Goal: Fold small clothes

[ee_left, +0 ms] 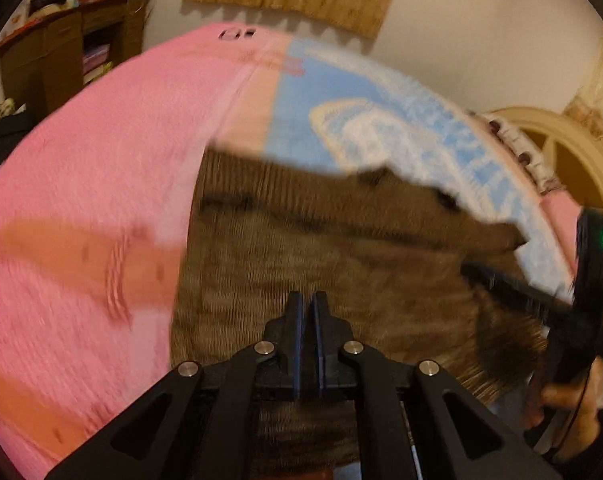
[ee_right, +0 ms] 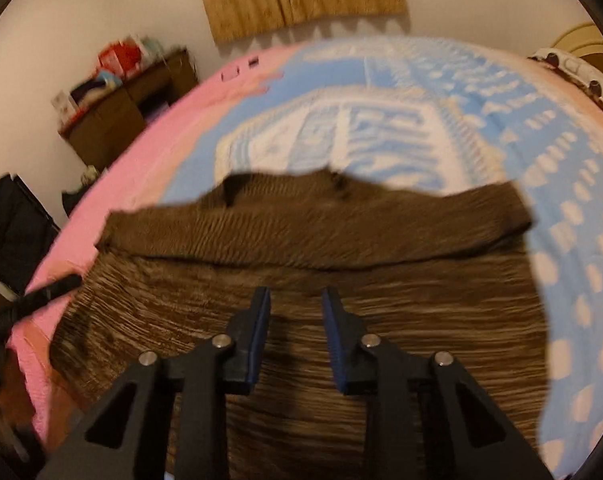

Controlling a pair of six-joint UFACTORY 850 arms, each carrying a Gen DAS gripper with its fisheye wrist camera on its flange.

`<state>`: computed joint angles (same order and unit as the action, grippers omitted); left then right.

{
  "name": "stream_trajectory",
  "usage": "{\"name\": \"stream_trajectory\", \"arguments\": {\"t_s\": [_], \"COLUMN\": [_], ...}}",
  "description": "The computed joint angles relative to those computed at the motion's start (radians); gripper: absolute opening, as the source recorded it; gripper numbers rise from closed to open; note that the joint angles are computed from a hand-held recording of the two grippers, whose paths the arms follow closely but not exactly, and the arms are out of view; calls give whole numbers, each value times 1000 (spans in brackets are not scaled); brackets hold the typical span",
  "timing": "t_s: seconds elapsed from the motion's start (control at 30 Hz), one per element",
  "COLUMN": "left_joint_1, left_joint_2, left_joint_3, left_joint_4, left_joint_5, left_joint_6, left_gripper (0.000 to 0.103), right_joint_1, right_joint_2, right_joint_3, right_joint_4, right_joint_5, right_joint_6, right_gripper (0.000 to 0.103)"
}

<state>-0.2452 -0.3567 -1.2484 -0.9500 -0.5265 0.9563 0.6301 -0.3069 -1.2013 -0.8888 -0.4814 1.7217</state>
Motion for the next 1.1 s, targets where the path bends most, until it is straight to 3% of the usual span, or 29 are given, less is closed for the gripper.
{"name": "stream_trajectory", "arguments": {"t_s": [0.13,0.23,0.3,0.43,0.53,0.6,0.67,0.77,0.87,1.0,1.1], "left_joint_1": [25,26,21,23,46,63,71,69,68,87,104], "left_joint_2": [36,38,47,63,39,22,19,23,25,7,6], "left_joint_3": [78,83,98,137,118,106,106,113,116,105,110], "left_joint_4": [-177,-198,-231,-368,-384,-402,-415,-427,-435,-446,-453], "left_joint_5": [19,17,41,58,-11,-58,-81,-78,-78,-135,-170], "left_joint_6": [174,198,263,438,417,406,406,418,428,413,412], "left_gripper": [5,5,5,5,5,5,5,5,5,5,5], "right_joint_1": [-44,-91,-114,-124,-67,-33,-9,10,0,-46,-73], "right_joint_2": [-45,-86,-118,-94,-98,-112,-136,-227,-329,-481,-479], "right_joint_3": [-64,-142,-197,-187,-193,-200,-212,-314,-461,-709,-707], "right_joint_4": [46,97,58,-4,-34,-17,57,234,261,339,316], "right_joint_5": [-8,-30,-65,-33,-38,4,63,40,-18,-116,-77], "right_joint_6": [-57,-126,-75,25,-8,-68,-174,-406,-484,-605,-523], "right_gripper": [32,32,32,33,33,34,34,34,36,36,36]}}
